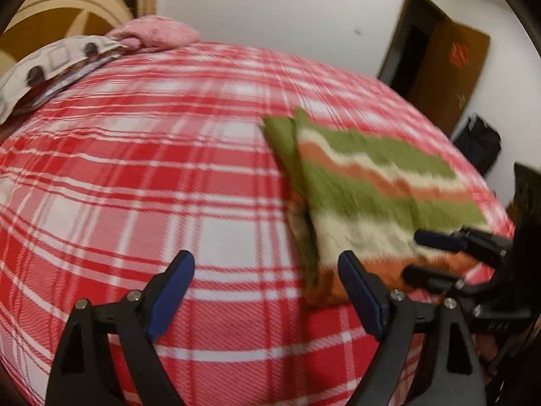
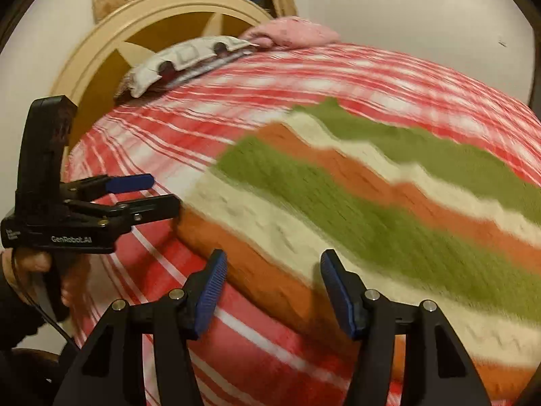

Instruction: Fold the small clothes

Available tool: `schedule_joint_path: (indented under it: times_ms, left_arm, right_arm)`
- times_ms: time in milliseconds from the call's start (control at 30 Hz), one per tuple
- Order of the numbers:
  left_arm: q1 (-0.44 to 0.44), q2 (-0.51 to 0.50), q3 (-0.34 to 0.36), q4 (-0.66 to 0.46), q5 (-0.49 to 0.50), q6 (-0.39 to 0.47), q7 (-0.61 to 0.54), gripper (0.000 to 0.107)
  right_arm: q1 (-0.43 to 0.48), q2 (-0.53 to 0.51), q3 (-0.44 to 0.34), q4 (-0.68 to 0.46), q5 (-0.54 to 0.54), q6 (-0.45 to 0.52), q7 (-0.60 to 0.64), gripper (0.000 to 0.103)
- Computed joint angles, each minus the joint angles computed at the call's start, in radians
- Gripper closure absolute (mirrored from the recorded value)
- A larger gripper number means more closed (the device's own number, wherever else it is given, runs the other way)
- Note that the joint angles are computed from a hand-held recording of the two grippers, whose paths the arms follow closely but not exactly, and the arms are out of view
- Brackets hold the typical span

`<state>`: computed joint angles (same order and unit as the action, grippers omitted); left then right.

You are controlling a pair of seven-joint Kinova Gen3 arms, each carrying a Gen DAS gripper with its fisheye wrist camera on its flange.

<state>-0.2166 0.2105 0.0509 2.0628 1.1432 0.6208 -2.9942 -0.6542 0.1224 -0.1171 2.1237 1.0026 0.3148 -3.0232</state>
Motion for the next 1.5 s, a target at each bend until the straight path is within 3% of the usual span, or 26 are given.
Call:
schedule_joint_path:
  times_ms: [133, 233, 400, 500, 600, 667, 767, 900, 1067, 1300, 1400, 1500]
  left_arm:
    - [-0.006, 0.017, -0.013, -0.034, -0.049, 0.001, 0.079, 0.018]
    - [-0.014, 0.018, -0.001, -0.028, -0.057, -0.033, 0.067, 0.018]
    - [-0.024, 0.049, 0.015, -0.04, -0.08, -0.049, 0.09, 0.018]
    - [-0.046, 0.043, 0.028, -0.032, -0.063, -0.048, 0.074, 0.018]
    - [-0.051, 0.04, 0.026, -0.024, -0.041, -0.049, 0.046, 0.018]
    - [-0.04, 0.041, 0.021, -0.026, -0.061, -0.061, 0.065, 0.018]
    - [-0.034, 0.028, 0.023, -0.019, -0.074, -0.095, 0.076, 0.018]
    - [-0.045, 0.019, 0.029, -0.01, -0.055, -0.112, 0.032, 0.018]
    - [-0.029, 0.047, 0.025, -0.039, -0.136, -0.113, 0.102, 0.016]
    - [-0.045, 0.04, 0.046, -0.038, -0.188, -0.123, 0.123, 0.016]
    - [-0.051, 0.041, 0.048, -0.049, -0.21, -0.121, 0.128, 0.016]
    - [-0.064, 0.06, 0.041, -0.098, -0.245, -0.067, 0.176, 0.016]
  right_arm:
    - [0.133, 0.1, -0.127, -0.085, -0.119, -0.003, 0.151, 0.044]
    - [0.139, 0.109, -0.166, -0.09, -0.122, 0.034, 0.159, 0.044]
    - [0.046, 0.092, -0.15, -0.07, -0.076, 0.122, 0.147, 0.043]
    - [0.116, 0.071, -0.205, -0.081, -0.156, 0.118, 0.229, 0.044]
    - [0.1, 0.04, -0.149, -0.079, -0.145, 0.068, 0.191, 0.044]
    - [0.093, 0.058, -0.135, -0.116, -0.135, 0.083, 0.187, 0.044]
    - [0.153, 0.135, -0.187, -0.174, -0.209, 0.071, 0.278, 0.044]
    - [0.045, 0.15, -0.107, -0.167, -0.191, 0.088, 0.255, 0.043]
    - [-0.05, 0.139, -0.082, -0.142, -0.091, 0.157, 0.173, 0.042]
    - [-0.029, 0.117, -0.161, -0.129, -0.014, 0.231, 0.104, 0.043]
    - [-0.155, 0.113, -0.099, -0.14, 0.085, 0.352, 0.0, 0.044]
    - [-0.293, 0.177, -0.012, -0.189, 0.126, 0.474, 0.016, 0.044]
